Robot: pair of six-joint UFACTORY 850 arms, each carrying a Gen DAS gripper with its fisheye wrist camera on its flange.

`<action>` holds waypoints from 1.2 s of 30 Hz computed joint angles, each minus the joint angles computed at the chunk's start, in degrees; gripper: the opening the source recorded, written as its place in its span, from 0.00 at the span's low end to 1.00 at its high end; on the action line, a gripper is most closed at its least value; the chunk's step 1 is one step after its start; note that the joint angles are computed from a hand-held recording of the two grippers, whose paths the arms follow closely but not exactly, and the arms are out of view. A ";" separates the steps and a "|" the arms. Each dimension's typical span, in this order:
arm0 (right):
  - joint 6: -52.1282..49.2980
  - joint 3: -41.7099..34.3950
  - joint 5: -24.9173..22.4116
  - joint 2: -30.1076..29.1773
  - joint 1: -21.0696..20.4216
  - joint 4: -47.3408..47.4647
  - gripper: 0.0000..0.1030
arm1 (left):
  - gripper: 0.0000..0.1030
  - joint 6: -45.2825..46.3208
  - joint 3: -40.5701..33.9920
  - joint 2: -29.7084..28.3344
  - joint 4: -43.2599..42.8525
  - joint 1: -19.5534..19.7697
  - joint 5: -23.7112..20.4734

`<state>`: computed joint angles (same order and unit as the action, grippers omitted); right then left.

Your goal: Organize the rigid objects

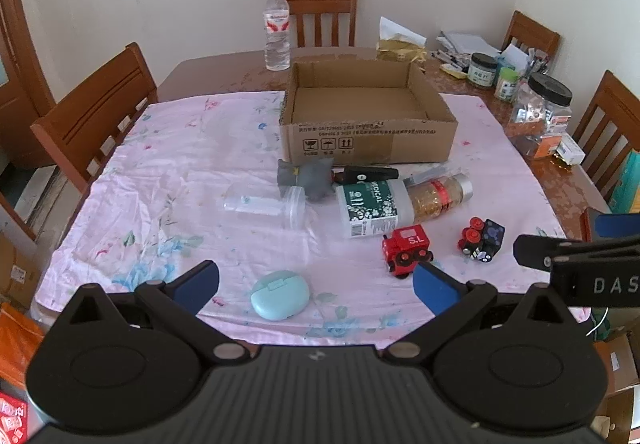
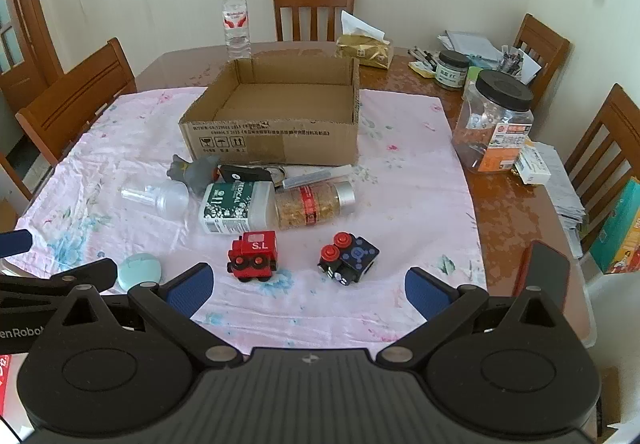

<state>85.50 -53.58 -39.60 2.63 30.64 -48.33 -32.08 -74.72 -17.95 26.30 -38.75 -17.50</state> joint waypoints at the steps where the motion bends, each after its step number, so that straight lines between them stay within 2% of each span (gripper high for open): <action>1: 0.54 0.35 0.66 0.21 -0.10 -0.56 1.00 | 1.00 1.77 0.08 -0.14 -1.52 0.18 0.44; 11: 2.72 3.35 4.79 0.66 -2.50 -2.95 1.00 | 0.99 2.15 1.85 -1.65 -0.45 1.33 3.41; 14: 2.81 4.28 5.71 0.67 -3.00 -3.13 1.00 | 1.00 -2.71 2.82 -2.33 5.28 1.68 4.76; 17: 2.53 4.78 6.34 0.20 -3.48 -2.63 1.00 | 1.00 -3.66 3.29 -3.38 7.23 2.28 5.70; 25: -1.07 4.10 10.01 -2.48 -5.03 0.43 1.00 | 0.99 -9.20 1.78 -7.69 15.99 3.37 3.85; 29: -3.40 2.70 11.56 -4.42 -5.69 2.09 1.00 | 0.99 -6.88 -0.27 -10.28 15.71 4.09 2.44; 36: -11.80 0.71 15.52 -8.36 -7.24 8.57 1.00 | 0.99 9.97 -4.52 -14.29 3.27 5.63 1.49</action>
<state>73.70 -52.86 -24.08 -5.73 23.41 -39.75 -22.11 -79.24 -32.24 29.56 -33.12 -16.00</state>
